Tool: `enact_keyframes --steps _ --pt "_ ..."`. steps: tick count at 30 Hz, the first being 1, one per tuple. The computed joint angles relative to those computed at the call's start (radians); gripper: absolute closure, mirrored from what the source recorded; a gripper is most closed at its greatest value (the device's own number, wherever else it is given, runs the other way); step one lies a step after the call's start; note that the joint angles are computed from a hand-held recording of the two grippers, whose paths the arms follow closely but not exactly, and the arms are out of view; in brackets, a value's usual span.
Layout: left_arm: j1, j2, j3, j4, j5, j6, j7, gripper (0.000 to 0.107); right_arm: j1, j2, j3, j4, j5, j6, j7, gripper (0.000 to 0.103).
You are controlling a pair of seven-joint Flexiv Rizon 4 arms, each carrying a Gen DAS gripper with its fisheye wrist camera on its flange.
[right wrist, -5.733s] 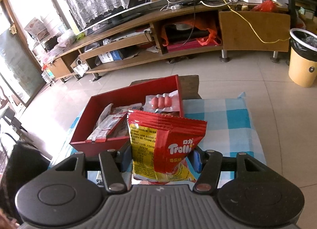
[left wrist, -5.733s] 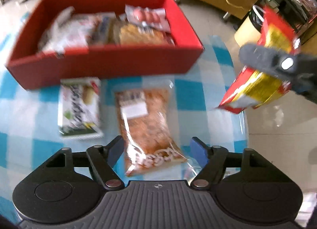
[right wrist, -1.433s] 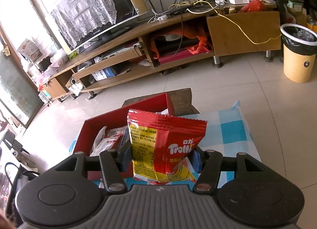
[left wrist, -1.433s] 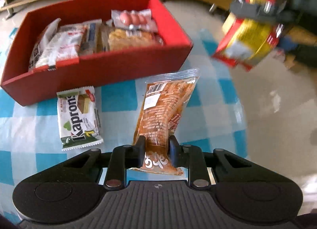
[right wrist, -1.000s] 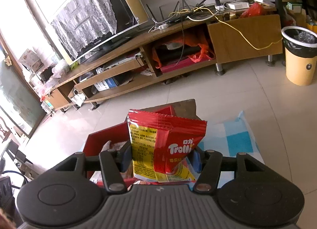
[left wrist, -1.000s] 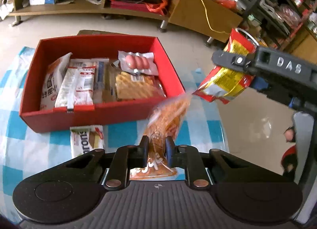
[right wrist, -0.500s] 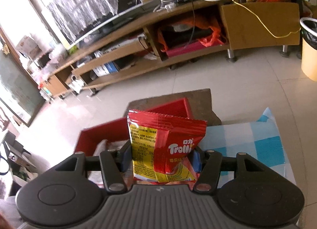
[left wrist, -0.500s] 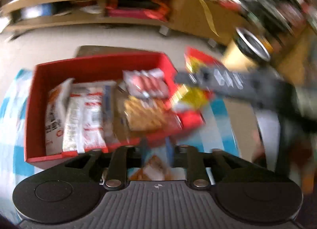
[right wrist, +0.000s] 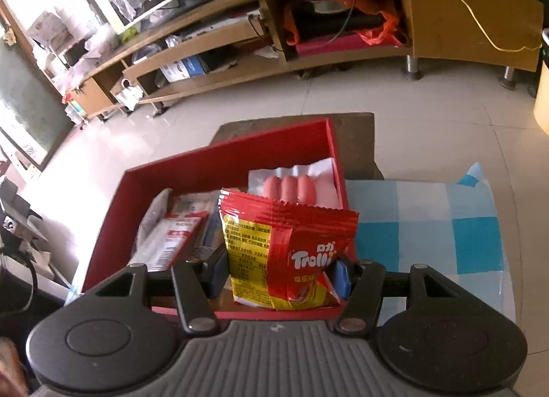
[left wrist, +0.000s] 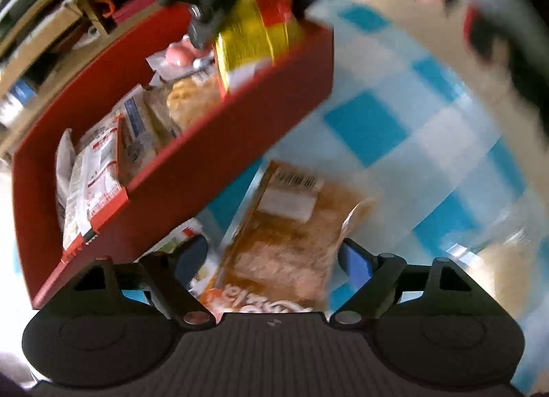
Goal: Organize snacks
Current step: 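Lower the Trolli bag into the red box and open the right gripper while the left carries the bread bag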
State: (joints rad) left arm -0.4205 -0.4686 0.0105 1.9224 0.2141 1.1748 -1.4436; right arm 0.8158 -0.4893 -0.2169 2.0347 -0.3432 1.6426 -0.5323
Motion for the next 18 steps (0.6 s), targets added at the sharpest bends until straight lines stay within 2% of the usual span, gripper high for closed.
enact_keyframes --steps 1,3,4,8,10,11,15,18 --pt "-0.014 0.002 0.015 0.003 0.027 0.011 -0.009 0.018 -0.010 -0.002 0.008 -0.001 -0.011 0.000 0.013 0.047" --pt "-0.009 0.014 0.012 0.018 0.018 0.021 -0.019 0.028 -0.071 -0.008 0.085 -0.019 0.002 -0.017 -0.032 0.047" --pt "-0.008 0.019 0.014 0.022 0.015 0.026 -0.032 0.036 -0.075 -0.009 0.091 -0.022 -0.002 -0.022 -0.036 0.046" --pt "0.085 0.049 -0.078 0.079 -0.150 0.042 0.006 0.056 -0.029 -0.007 0.045 -0.013 -0.022 -0.018 -0.024 0.046" --pt "0.063 0.055 -0.057 0.077 -0.154 0.039 -0.029 0.060 -0.002 -0.001 0.014 -0.003 -0.034 -0.018 -0.020 0.046" --pt "0.061 0.061 -0.055 0.083 -0.159 0.045 -0.038 0.073 0.015 0.000 -0.008 0.002 -0.039 -0.015 -0.013 0.046" --pt "0.119 0.107 -0.124 0.142 -0.280 0.082 0.010 0.083 0.021 0.005 -0.022 0.016 -0.025 0.002 0.004 0.046" --pt "0.103 0.102 -0.102 0.134 -0.280 0.086 0.002 0.084 -0.001 0.005 0.003 0.013 -0.010 -0.001 0.001 0.046"
